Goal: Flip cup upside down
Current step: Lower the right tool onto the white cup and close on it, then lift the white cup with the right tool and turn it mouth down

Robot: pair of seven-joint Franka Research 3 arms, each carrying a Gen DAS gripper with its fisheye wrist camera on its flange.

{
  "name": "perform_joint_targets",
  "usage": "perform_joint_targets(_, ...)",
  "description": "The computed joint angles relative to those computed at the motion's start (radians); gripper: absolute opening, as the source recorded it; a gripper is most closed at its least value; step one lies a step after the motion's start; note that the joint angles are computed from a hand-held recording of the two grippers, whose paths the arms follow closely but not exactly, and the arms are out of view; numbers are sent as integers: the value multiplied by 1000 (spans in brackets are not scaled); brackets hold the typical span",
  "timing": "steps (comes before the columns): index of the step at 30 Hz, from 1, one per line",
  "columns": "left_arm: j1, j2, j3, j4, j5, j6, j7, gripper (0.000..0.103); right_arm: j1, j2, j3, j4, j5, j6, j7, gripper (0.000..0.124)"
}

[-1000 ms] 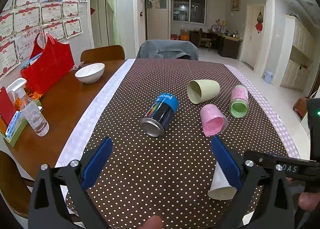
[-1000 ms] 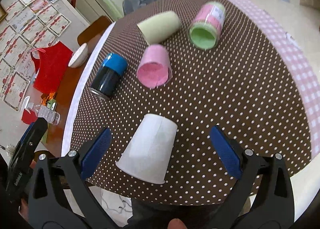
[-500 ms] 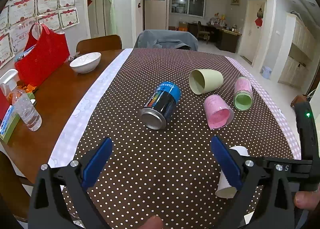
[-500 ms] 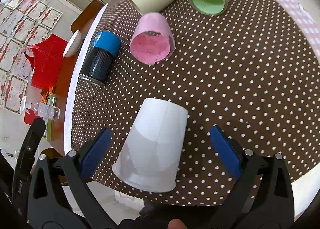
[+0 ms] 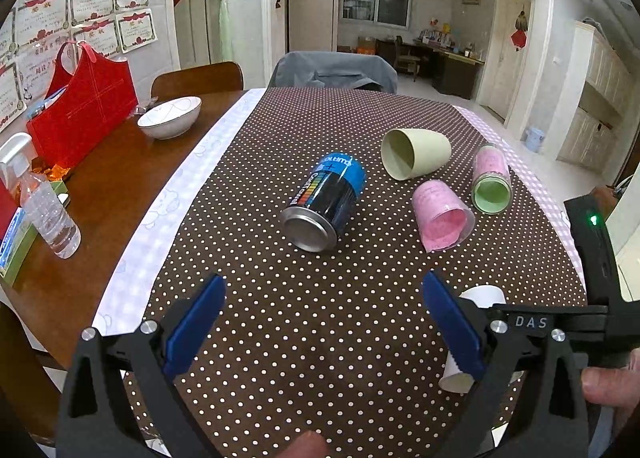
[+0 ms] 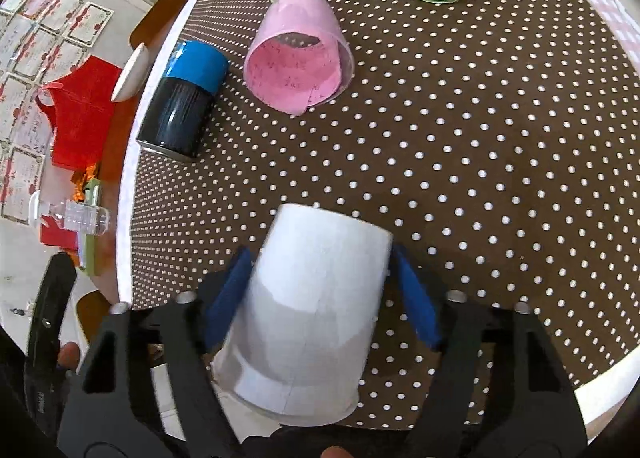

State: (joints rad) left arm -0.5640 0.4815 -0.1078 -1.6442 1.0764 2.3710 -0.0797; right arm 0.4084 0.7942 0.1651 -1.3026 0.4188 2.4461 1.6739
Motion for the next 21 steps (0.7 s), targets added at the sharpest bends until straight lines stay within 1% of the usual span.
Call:
perform_joint_targets(4,-4,3,-1,8,-1,-8,7,97,-8,-5,8,-12,8,15,-25,65)
perform_joint_targets(11,-18,9,-2,26,-5,-34,18,97,-38,-58,37,-103,67,86,-104,61)
perform_joint_targets(16,-31,8,-5,36,-1,-58,19,97,-78,-114,76,-192,148,156,-203,60)
perform_joint_targets(21,-44,3,-9,43,6,-88,16,97,-115,-184,123,-287,254,246,-337,60)
